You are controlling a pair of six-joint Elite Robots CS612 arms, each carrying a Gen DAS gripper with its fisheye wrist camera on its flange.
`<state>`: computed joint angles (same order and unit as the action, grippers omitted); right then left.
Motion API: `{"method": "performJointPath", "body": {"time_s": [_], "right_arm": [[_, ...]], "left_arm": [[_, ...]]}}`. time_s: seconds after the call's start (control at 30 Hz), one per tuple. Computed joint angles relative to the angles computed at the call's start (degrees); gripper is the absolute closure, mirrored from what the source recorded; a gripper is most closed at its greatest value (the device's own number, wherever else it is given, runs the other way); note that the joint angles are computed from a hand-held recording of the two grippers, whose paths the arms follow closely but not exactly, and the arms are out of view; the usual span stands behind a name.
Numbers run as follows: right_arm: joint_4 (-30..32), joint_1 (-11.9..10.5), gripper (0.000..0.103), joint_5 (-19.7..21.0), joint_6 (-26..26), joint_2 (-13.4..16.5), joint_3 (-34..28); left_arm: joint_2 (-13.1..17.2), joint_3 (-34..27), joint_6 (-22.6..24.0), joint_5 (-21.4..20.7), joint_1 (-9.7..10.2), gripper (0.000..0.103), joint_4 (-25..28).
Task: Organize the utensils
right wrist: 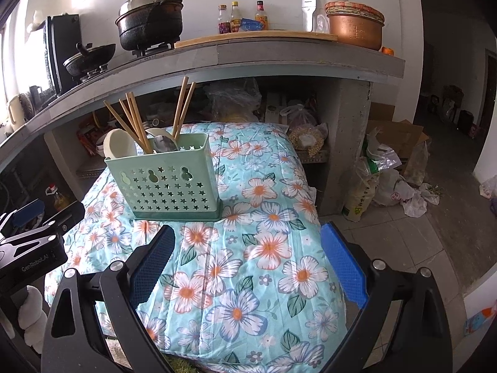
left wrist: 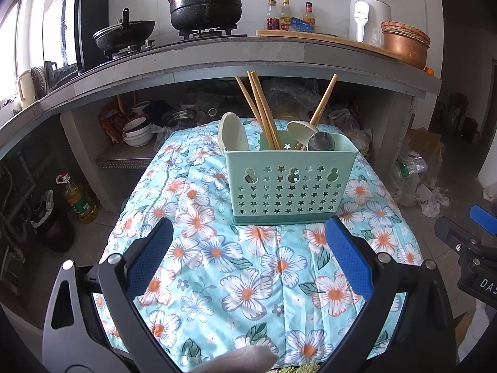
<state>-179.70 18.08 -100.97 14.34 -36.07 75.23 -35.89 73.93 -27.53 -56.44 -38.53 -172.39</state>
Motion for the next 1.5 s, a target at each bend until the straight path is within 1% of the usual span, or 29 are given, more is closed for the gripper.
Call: {"method": "performJointPath", "body": {"time_s": [0.3, 0.57, 1.13, 1.5], "right_arm": [[0.21, 0.02, 0.011, -0.02, -0.10, 0.06, -0.13], [0.12, 0.03, 0.011, 0.00, -0.15, 0.06, -0.08], [-0.07, -0.20, 0.011, -0.42, 0.29, -0.03, 0.22], [-0.67, -0.50, 0.011, -1.99, 1.52, -0.38, 0.64]], "left_arm": [[-0.24, 0.55, -0.34, 1.58, 0.05, 0.008, 0.40], [-0.81, 1.50, -2.64, 3.79, 0.27, 0.008, 1.38], [-0.66, 1.24, -2.02, 3.17, 0.26, 0.008, 2.16], [-0.39, 0.61, -2.20, 2.40, 0.44, 0.008, 3.23]]}}
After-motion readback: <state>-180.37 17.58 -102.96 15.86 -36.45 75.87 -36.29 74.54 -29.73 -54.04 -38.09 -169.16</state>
